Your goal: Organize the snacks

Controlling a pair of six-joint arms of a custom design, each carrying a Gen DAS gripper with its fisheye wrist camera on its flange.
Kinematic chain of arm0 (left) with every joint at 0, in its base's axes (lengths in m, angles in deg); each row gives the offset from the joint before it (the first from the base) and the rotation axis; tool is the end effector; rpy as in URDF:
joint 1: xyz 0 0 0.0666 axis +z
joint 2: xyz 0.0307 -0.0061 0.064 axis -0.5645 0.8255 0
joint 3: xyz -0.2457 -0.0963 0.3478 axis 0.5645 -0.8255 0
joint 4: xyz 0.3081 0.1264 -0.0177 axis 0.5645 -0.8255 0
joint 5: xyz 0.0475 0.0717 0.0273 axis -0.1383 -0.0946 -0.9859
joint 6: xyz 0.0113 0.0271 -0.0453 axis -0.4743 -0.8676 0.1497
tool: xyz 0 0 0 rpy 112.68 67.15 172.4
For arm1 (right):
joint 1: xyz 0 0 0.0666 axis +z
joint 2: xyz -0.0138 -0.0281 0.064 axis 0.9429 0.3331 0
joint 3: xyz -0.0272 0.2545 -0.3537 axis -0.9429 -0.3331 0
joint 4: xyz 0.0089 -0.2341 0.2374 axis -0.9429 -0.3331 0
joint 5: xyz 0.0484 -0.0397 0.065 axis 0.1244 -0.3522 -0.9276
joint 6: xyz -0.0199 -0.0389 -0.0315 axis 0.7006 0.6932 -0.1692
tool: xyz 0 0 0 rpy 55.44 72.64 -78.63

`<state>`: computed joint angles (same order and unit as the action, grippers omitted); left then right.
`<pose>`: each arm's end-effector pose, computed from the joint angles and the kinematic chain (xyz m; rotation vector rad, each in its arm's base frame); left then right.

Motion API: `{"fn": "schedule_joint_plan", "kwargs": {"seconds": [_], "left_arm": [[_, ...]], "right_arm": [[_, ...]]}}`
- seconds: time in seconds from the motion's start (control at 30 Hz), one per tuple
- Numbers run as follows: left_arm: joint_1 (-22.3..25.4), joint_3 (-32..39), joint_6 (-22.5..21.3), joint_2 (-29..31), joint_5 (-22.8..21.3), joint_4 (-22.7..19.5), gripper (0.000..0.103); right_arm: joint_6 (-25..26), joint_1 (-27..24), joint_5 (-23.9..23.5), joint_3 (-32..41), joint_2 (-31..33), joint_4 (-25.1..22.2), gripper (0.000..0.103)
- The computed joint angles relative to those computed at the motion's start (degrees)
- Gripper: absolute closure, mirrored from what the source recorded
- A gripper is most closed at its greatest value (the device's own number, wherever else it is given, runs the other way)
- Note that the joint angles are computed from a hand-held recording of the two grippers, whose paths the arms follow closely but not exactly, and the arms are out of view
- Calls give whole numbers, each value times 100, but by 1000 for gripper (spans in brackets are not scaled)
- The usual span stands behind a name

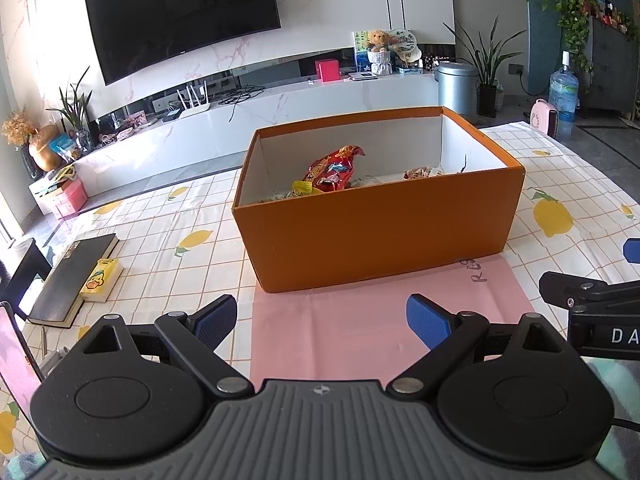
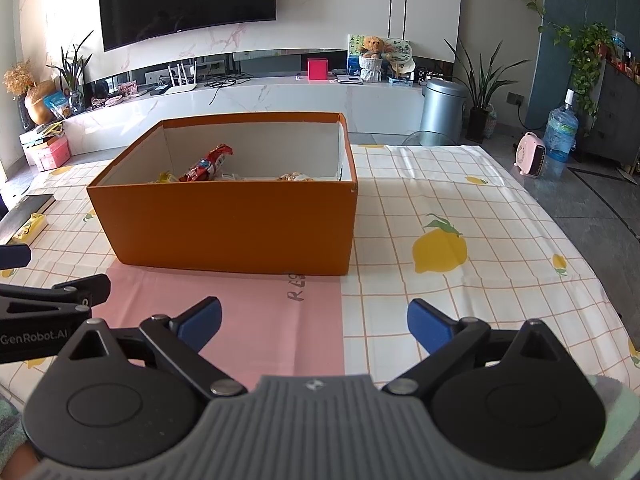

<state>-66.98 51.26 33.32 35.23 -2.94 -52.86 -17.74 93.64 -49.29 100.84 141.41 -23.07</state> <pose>0.3483 -0.2024 0.5597 0.0817 2.2570 0.1674 0.3725 0.1492 0.5249 -0.0887 2.2721 0.0494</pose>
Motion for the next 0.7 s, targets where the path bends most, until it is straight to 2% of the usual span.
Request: {"fn": "schedule_joint_plan", "kwargs": {"seconds": [0.7], "left_arm": [[42, -10, 18, -53, 35, 57, 0]], "right_arm": [[-37, -17, -93, 28, 3, -75, 6]]}}
